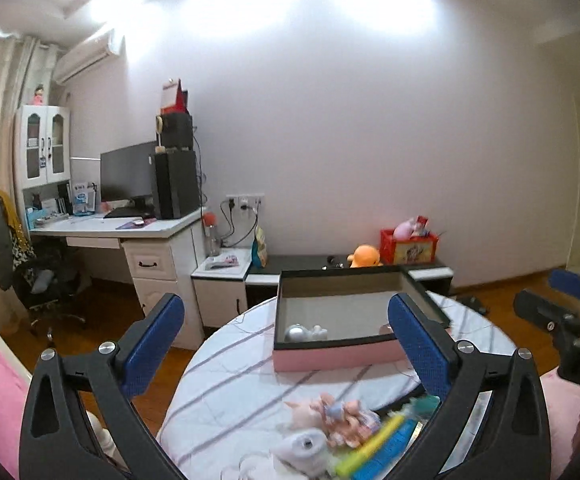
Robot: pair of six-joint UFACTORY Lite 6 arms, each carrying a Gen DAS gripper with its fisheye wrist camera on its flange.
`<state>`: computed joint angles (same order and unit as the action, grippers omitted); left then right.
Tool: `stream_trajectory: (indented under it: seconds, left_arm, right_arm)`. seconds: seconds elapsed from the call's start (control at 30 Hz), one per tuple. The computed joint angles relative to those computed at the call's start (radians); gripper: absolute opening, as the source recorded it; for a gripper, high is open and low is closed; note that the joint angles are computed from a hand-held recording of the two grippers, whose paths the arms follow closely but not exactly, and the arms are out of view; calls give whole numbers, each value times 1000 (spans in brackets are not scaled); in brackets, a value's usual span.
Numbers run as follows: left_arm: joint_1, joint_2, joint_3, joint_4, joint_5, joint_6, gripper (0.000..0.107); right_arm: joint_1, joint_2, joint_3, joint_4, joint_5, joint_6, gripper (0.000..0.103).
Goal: Organize rigid objects
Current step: 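Open both tools and lift them back from the pink box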
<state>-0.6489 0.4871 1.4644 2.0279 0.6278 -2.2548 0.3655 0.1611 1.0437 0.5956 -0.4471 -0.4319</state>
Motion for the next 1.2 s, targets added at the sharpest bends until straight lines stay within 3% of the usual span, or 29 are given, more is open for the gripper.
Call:
stream_trajectory:
  seconds: [0.2, 0.33, 0.93, 1.2]
  left_arm:
    - [-97, -164, -260, 26, 126, -74, 103]
    - [-154, -226, -352, 14, 204, -68, 103]
    - [-229, -309, -456, 5, 240, -71, 103]
    - [-156, -279, -486, 42, 168, -125, 103]
  right_arm:
    - [189, -154, -218, 322, -311, -224, 83]
    - [280, -204, -295, 417, -438, -253, 83]
    - [395, -283, -399, 539, -539, -260, 83]
    - [350, -216, -394, 509, -477, -205, 83]
